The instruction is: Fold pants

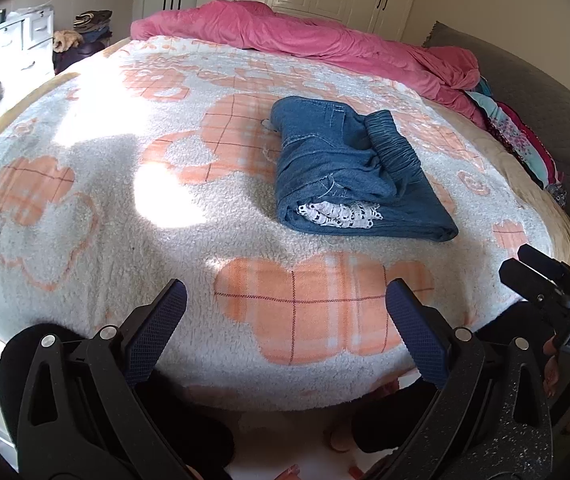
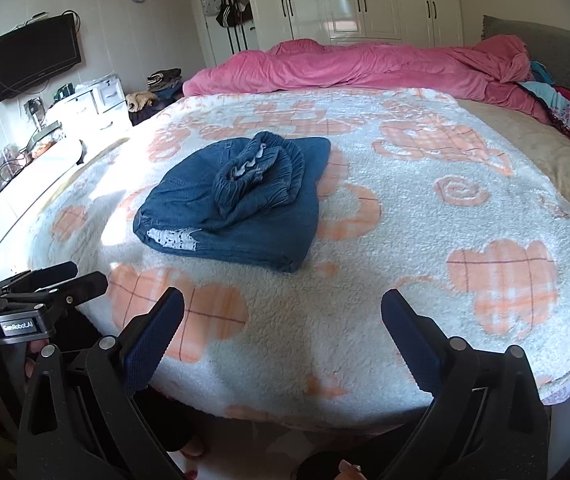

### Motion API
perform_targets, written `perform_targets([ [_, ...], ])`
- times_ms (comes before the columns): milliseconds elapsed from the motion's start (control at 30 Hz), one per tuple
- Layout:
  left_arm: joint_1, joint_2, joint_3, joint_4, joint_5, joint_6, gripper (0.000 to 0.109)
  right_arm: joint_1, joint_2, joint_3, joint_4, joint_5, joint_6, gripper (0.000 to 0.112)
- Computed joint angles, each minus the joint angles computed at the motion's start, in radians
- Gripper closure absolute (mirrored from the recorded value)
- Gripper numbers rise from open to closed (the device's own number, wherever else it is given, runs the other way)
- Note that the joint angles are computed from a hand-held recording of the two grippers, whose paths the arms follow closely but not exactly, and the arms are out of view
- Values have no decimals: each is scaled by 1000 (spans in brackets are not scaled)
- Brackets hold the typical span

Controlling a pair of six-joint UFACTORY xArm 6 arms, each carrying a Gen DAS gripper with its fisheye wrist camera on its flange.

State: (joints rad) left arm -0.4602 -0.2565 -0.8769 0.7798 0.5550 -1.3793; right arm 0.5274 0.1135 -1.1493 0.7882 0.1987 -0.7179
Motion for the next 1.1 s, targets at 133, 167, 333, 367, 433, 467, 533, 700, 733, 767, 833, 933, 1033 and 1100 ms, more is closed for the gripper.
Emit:
perform_targets([
  [133, 0, 0, 2, -3, -4, 6, 15, 4, 0, 2, -9, -4, 1, 14],
  [167, 0, 1, 1, -6, -3, 9, 15, 2, 1, -1, -2, -2, -3, 14],
  [333, -2, 1, -4, -8, 5, 10, 15, -7, 2, -4, 2, 10, 9, 14],
  [367, -3, 1, -5, -9, 7, 12, 15, -8, 2, -4, 4, 10, 11, 14],
  [433, -4, 0, -6, -11, 15, 15, 15, -10, 1, -6, 20, 17, 0, 14],
  [467, -4, -2, -4, -11, 16, 17, 15, -11, 0, -5, 20, 19, 1, 14],
  [533, -6, -1, -7, -10, 19, 13, 15, -11, 0, -4, 14, 16, 8, 14],
  [700, -9, -5, -9, -8, 26, 14, 15, -8, -2, -3, 18, 15, 7, 14],
  [733, -9, -6, -9, -7, 29, 14, 15, -8, -3, -2, 18, 14, 6, 14],
  [767, -10, -5, -11, -7, 30, 13, 15, -8, -3, -2, 18, 12, 6, 14],
  [833, -10, -5, -10, -6, 29, 13, 15, -8, -3, -2, 19, 14, 5, 14],
  [933, -11, -8, -11, -4, 32, 11, 15, -8, -3, -2, 16, 14, 9, 14],
  [1033, -12, -10, -11, -5, 34, 12, 15, -8, -5, -1, 5, 20, 20, 14],
  [1100, -12, -11, -11, -6, 35, 13, 15, -8, -5, -2, -2, 20, 28, 14],
])
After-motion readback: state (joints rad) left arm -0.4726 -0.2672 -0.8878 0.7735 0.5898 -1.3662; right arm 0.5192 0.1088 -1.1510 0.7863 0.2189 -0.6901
